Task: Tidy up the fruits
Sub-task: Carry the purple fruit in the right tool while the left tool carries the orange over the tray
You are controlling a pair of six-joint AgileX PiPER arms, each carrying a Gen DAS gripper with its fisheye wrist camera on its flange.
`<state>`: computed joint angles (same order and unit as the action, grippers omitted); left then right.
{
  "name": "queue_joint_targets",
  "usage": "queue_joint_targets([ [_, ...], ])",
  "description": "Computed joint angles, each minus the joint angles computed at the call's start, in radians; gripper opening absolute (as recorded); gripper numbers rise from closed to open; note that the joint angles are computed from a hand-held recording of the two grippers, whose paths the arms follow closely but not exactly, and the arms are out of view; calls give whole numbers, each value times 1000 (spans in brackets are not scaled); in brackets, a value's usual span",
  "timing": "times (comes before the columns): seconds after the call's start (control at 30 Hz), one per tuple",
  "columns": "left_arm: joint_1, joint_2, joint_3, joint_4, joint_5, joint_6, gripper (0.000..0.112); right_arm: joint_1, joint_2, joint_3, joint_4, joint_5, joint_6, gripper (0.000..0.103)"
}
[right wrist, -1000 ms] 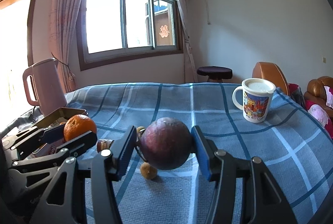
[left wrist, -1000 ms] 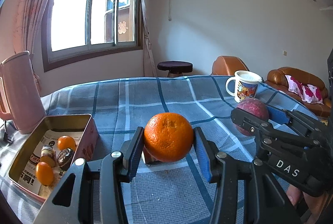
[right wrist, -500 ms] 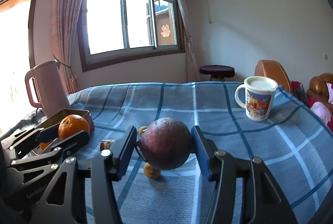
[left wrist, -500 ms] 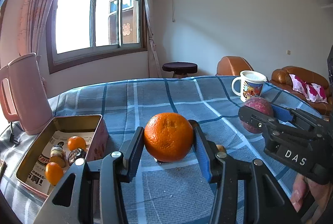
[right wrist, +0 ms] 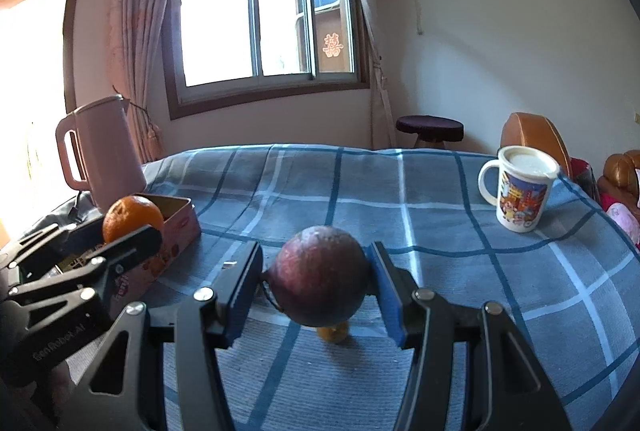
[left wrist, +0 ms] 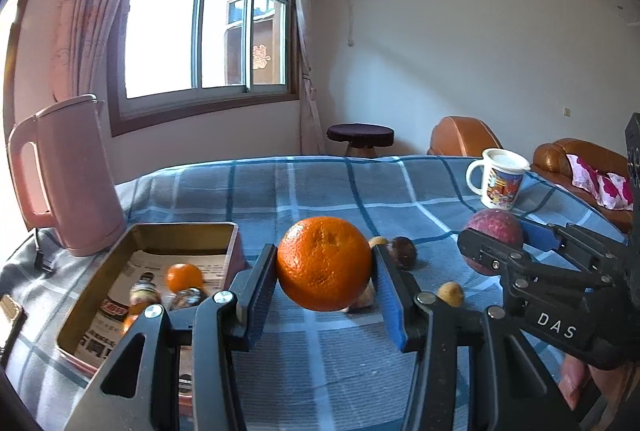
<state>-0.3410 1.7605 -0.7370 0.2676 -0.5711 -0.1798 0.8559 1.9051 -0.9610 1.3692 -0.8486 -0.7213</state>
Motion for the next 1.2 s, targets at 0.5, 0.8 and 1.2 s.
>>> queue_joint_targets([
  [0.5, 151, -13, -6, 37, 2, -9, 49, 9, 128, -270, 137, 91, -302, 57],
  [0.8, 222, -16, -17, 82, 14, -37, 49, 13, 186, -383, 182, 125, -403, 57],
  [1.2, 305, -4, -59, 87, 49, -26, 49, 15, 258, -523, 227, 180, -515, 57],
])
